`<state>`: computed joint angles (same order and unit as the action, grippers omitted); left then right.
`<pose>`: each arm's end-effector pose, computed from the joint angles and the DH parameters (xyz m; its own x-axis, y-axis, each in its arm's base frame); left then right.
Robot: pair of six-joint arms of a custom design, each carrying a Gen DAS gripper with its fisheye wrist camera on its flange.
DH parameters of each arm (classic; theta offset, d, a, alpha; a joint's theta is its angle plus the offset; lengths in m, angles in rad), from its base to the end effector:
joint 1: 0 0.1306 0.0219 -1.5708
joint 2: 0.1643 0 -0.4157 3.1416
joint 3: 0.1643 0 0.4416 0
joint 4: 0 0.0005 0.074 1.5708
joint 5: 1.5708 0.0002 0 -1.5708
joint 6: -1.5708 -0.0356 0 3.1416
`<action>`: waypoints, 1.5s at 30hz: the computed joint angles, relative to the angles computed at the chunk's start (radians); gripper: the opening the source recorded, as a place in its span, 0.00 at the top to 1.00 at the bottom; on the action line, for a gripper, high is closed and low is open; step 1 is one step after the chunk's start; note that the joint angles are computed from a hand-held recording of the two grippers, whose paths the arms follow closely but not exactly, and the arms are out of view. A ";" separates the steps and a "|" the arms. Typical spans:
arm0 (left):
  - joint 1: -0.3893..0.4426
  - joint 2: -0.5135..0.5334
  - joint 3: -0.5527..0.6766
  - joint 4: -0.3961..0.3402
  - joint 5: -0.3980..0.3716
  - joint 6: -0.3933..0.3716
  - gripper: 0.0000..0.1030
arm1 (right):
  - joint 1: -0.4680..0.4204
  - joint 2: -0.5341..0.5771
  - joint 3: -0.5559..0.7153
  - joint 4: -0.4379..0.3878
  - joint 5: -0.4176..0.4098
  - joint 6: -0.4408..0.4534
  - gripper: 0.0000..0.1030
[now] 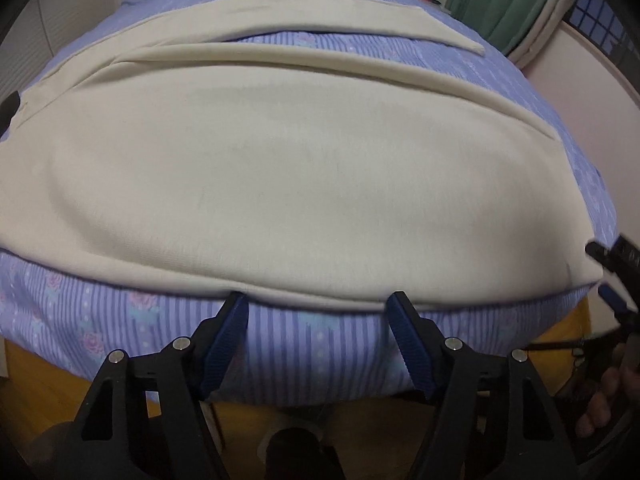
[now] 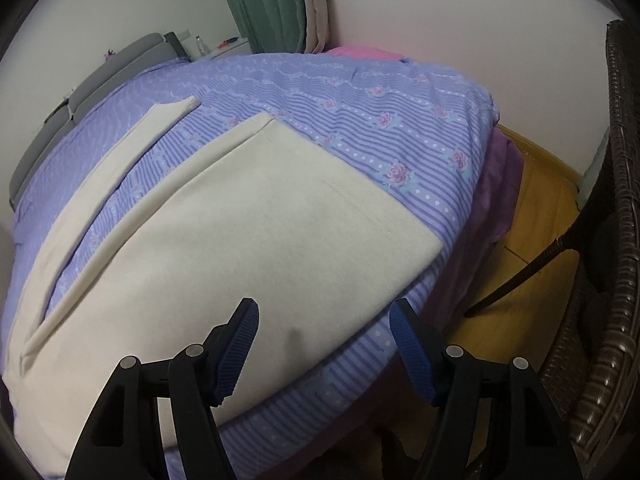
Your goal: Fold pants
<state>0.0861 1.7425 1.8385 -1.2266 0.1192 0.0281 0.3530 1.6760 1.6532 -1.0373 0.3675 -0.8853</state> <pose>0.6430 0.0507 0.4664 -0.9000 -0.1057 -0.4229 -0.0602 0.9910 -0.1195 0.5923 0.2040 0.4276 -0.6404 0.5339 -0.5521 0.5338 0.8263 0.1799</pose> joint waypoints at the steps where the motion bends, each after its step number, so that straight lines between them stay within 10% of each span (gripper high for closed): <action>1: 0.002 0.005 0.007 0.000 0.002 0.004 0.30 | -0.003 0.005 0.006 -0.009 -0.003 0.003 0.33; 8: 0.004 0.040 0.059 -0.021 0.002 0.029 0.32 | -0.037 0.037 0.034 -0.056 -0.093 -0.068 0.33; 17: 0.003 0.063 0.080 -0.024 -0.010 0.035 0.63 | -0.061 0.071 0.040 -0.077 -0.183 -0.183 0.48; 21: 0.007 0.068 0.088 -0.028 -0.005 0.040 0.80 | -0.051 0.046 0.007 -0.009 -0.181 -0.191 0.84; 25: 0.013 0.088 0.125 -0.039 -0.008 0.051 0.98 | -0.045 0.047 0.020 0.032 -0.174 -0.148 0.90; 37: 0.044 0.078 0.152 -0.110 0.018 0.046 0.96 | -0.018 0.093 0.198 -0.023 -0.089 0.020 0.92; 45: 0.089 0.091 0.150 -0.154 0.097 0.137 0.58 | -0.018 0.067 0.161 -0.036 -0.092 0.024 0.92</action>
<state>0.1749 1.8333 1.9883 -1.3811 0.2159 0.1654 0.3348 1.7431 1.8144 -1.0735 0.2754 -0.8614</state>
